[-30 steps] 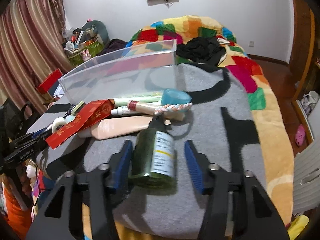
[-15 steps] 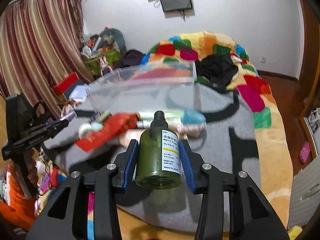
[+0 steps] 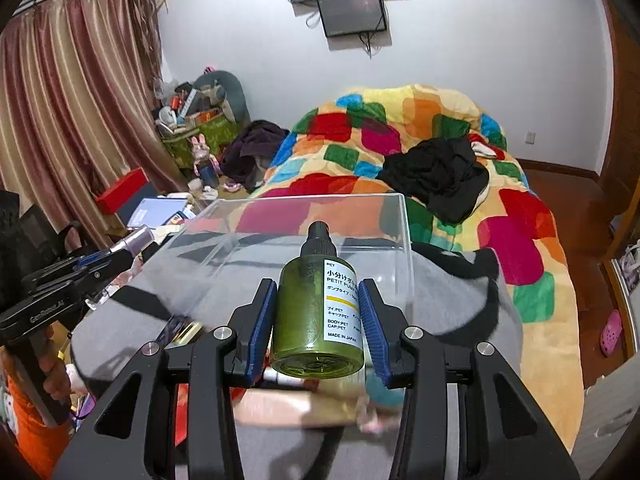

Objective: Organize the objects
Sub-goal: 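Carry the tube and bottle into the clear box and open both grippers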

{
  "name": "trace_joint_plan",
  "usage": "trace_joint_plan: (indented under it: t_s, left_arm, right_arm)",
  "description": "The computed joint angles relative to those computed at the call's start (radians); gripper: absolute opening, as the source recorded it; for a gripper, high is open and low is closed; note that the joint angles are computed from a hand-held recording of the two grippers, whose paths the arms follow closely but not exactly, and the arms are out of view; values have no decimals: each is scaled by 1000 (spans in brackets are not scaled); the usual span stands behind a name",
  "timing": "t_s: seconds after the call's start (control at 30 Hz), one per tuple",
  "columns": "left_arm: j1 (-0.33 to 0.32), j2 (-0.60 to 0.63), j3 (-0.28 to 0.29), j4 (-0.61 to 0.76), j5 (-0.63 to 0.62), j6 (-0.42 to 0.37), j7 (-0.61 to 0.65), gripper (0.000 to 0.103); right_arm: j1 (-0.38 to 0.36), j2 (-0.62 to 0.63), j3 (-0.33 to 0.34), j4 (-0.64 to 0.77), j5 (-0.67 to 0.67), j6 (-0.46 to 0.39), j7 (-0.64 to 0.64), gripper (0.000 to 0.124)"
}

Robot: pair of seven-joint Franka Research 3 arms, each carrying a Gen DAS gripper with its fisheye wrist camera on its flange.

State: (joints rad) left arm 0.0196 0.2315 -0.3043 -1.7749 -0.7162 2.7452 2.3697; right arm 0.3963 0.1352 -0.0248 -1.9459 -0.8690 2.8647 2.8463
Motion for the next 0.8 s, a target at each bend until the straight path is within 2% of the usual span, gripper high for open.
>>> trace_joint_plan:
  t_s: [0.1, 0.23, 0.37, 0.53, 0.7, 0.8]
  left_arm:
    - [-28, 79, 25, 107, 121, -73, -118, 25]
    - [-44, 176, 29, 244, 254, -153, -232, 25]
    - [-65, 255, 31, 351, 383, -209, -326, 25]
    - [-71, 279, 15, 361, 472, -191, -368, 25]
    - [-71, 302, 7, 385, 519, -220, -386, 26]
    - [-68, 311, 4, 395, 529, -236, -393, 26]
  right_arm:
    - [-20, 56, 9, 58, 127, -9, -128, 39]
    - [-41, 121, 29, 143, 334, -53, -343, 39]
    - [-30, 181, 23, 234, 438, -130, -481, 39]
    - [-1, 259, -1, 333, 536, -203, -588, 39]
    - [29, 300, -28, 371, 590, -231, -635, 39]
    - [25, 295, -26, 356, 638, -217, -657, 39]
